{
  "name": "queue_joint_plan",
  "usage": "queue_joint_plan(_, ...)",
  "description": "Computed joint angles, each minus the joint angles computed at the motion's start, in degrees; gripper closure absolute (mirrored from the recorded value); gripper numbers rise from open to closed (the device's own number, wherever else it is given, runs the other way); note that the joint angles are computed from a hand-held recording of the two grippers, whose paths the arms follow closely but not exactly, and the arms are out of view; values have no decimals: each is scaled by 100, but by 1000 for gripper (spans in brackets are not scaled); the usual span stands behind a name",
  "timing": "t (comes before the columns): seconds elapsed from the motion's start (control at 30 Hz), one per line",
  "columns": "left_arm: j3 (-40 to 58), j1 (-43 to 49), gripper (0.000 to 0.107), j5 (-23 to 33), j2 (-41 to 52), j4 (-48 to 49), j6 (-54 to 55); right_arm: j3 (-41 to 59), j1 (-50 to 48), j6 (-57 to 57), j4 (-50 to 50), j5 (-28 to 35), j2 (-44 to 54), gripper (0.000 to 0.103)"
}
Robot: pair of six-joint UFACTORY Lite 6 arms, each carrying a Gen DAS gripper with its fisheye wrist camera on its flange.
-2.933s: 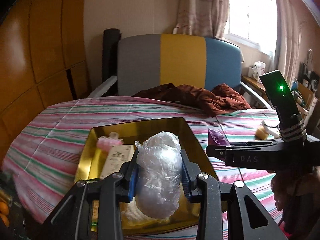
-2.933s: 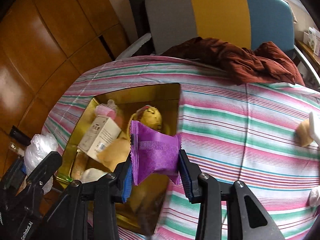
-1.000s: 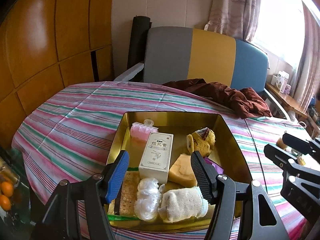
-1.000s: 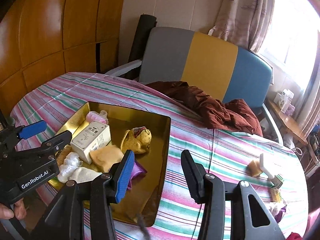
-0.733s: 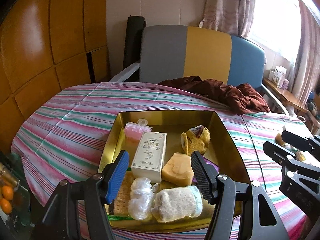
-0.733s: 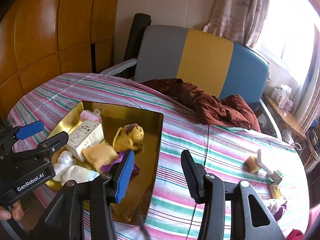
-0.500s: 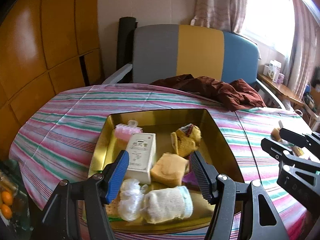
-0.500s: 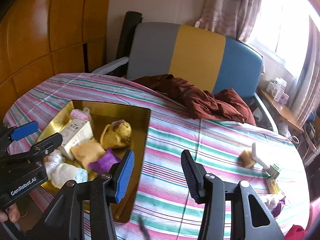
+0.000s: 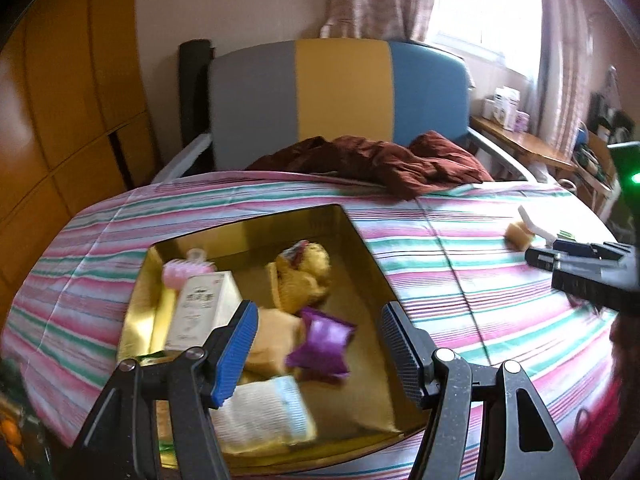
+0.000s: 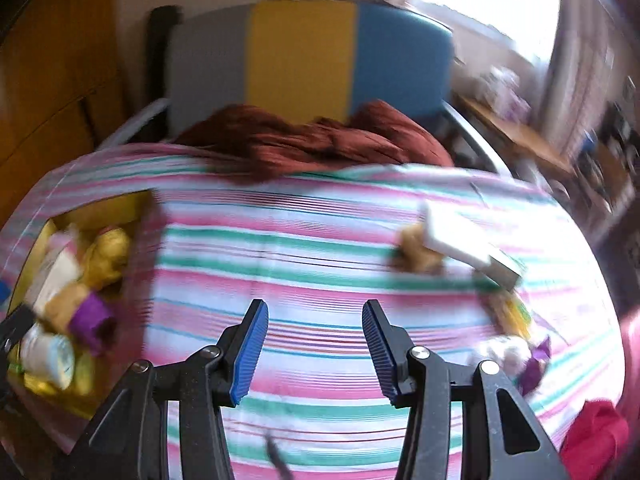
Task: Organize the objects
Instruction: 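Grasp the green-and-white box with the right tool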
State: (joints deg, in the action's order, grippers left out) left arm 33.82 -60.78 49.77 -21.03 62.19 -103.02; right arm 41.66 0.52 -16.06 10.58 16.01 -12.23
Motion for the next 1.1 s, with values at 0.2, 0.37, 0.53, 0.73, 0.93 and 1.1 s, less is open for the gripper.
queue_joint_plan(0.2, 656, -47, 41, -361, 798, 219, 109, 1345, -1901, -1821, 1586, 404, 1456, 52)
queue_joint_plan(0.37, 1267, -50, 38, -638, 1457, 326, 299, 2978, -2952, -2028, 2092, 1016, 2977, 45)
queue_joint_plan(0.53, 2040, -27, 36, -874, 2235, 400, 656, 4556, -3317, -2335, 2655, 1640, 4370, 44)
queue_joint_plan(0.73, 3162, 161, 32, -1267, 3197, 181, 1373, 6257, -3415, -2173, 3028, 2161, 5824, 29)
queue_joint_plan(0.93, 4117, 301, 32, -1473, 4034, -148, 1963, 8474, -3168, -1441, 2437, 2940, 7399, 24)
queue_joint_plan(1.1, 4556, 427, 32, -1651, 4497, -326, 2064, 10247, -3048, -1279, 2592, 4454, 8617, 24)
